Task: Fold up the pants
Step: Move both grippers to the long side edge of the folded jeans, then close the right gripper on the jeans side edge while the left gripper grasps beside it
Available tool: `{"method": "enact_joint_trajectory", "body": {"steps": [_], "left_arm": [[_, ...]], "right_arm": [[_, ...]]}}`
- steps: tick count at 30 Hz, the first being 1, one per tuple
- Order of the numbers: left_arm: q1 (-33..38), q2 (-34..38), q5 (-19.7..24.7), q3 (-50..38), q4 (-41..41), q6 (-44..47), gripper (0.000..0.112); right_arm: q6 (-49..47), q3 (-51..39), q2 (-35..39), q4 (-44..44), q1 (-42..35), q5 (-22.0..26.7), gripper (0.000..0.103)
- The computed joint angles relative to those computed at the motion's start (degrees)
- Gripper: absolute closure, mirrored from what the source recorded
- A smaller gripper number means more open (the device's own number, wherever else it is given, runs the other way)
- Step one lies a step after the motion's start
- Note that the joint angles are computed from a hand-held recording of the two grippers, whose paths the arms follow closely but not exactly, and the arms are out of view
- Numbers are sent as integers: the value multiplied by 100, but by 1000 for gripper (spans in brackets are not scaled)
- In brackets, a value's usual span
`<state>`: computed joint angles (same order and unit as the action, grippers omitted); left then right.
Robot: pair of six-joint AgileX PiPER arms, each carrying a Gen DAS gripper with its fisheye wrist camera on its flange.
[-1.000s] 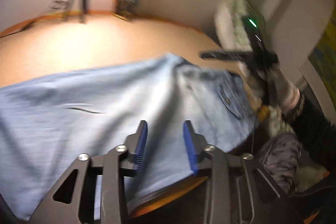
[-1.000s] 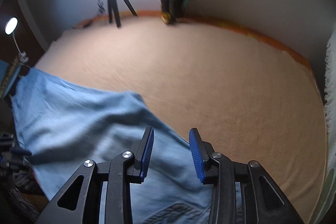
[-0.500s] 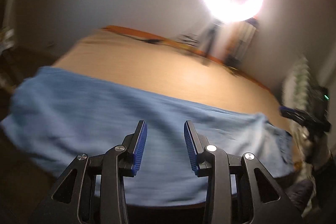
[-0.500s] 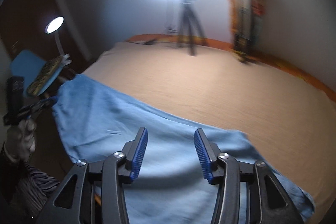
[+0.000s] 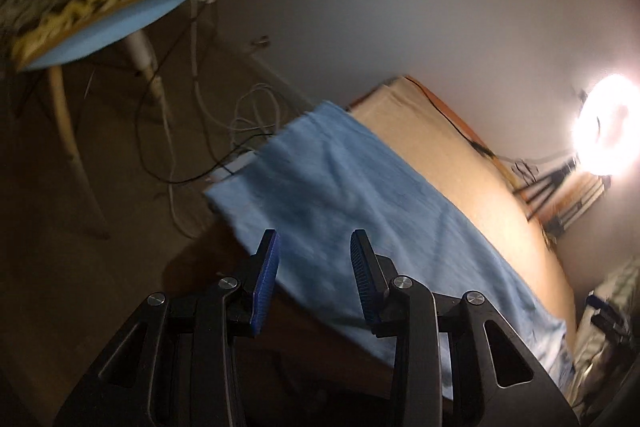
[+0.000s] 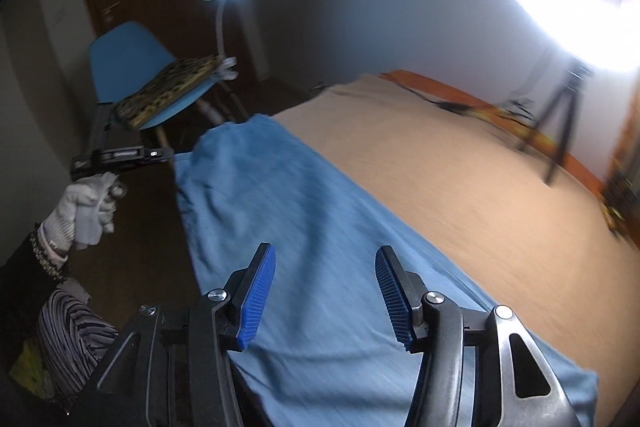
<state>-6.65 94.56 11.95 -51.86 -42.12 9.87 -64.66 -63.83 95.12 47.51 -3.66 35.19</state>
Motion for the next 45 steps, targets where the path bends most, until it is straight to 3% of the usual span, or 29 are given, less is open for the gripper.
{"method": "enact_joint_trajectory", "body": {"steps": [5, 9, 14, 16, 22, 24, 28, 34, 36, 42, 45], "left_arm": [[424, 331, 206, -151, -1157, 1149, 77], [651, 606, 318, -273, -1307, 1319, 77], [972, 884, 570, -332, -2342, 2310, 77], [928, 968, 557, -440, -1956, 1978, 77], [1227, 1142, 807, -458, -2617, 2647, 77], [1434, 1187, 1080, -413, -3155, 3169, 67], [1555, 1274, 1317, -378, -3505, 3479, 66], [1529, 1480, 1384, -508, -3421, 3395, 66], [1582, 1537, 1478, -503, -3611, 3550, 65], [1557, 1543, 1439, -469, -3917, 3884, 65], [1517, 1556, 1428, -465, -4072, 4068, 67]], "right_arm": [[663, -546, 488, -398, 1011, -247, 48], [1187, -1225, 1037, -822, 1793, -316, 48], [1599, -2134, 1789, -1228, 2568, -273, 48], [1773, -2563, 2148, -1388, 2842, -211, 48], [2479, -3611, 3055, -2143, 3382, 11, 48], [2696, -3975, 3378, -2432, 3533, 76, 48], [3307, -4861, 4102, -3213, 3789, 288, 49], [4171, -5944, 4866, -4359, 3984, 657, 67], [4427, -6327, 5060, -4515, 3956, 903, 82], [4736, -7426, 5655, -4341, 3717, 1572, 86], [4700, -7612, 5785, -4080, 3592, 1666, 86]]}}
